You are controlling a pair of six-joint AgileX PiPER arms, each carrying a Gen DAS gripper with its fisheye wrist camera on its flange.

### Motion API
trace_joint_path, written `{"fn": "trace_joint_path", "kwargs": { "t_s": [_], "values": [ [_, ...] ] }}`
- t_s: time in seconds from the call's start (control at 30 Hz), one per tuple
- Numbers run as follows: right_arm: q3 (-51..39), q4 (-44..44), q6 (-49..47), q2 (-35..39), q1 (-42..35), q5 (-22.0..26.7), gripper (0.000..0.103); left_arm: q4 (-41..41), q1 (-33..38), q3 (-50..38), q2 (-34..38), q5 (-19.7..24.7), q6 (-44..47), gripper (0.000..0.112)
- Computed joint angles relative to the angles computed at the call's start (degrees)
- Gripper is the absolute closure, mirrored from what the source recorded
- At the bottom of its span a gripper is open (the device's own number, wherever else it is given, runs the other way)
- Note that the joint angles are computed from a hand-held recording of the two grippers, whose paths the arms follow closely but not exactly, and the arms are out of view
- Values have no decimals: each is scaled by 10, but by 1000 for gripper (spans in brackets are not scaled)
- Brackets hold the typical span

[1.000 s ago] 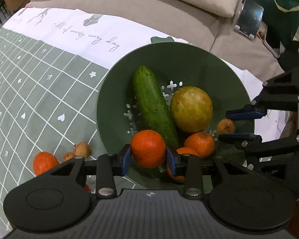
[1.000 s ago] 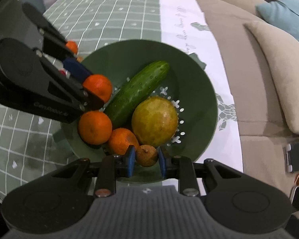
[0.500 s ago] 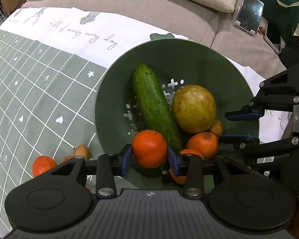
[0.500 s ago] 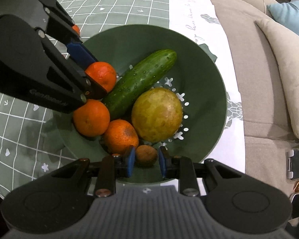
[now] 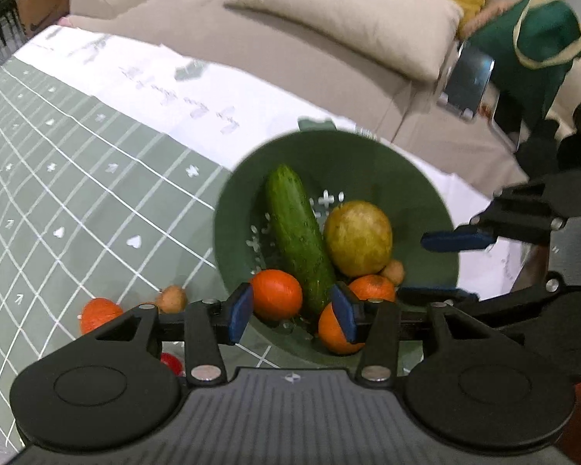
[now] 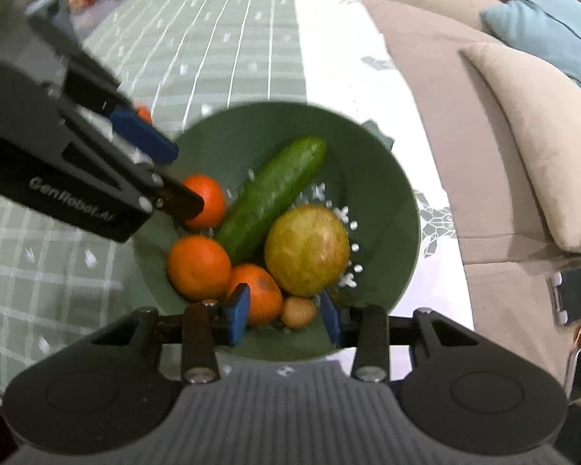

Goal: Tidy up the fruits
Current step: 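Lift both grippers out of the colander toward the remaining fruits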

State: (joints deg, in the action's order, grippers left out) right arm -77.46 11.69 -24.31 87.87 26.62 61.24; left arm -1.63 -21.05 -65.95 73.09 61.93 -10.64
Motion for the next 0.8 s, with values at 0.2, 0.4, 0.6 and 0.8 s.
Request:
{"fn": "trace_joint_path", "kwargs": {
  "t_s": [0.2,0.4,0.6,0.8],
  "values": [
    [51,22,150,-66,32,-77,59,33,19,41,-103,-23,-26,57],
    [121,-29,352,-128,130,-196,59,-17,129,86,-198,-23,78,57],
    [169,-135,497,-144,243,-309,61,-110,327,134,-244,2,282,57],
    [108,-116,397,-67,274,-293,70,-214,484,169,-221,9,442,57]
  ]
}}
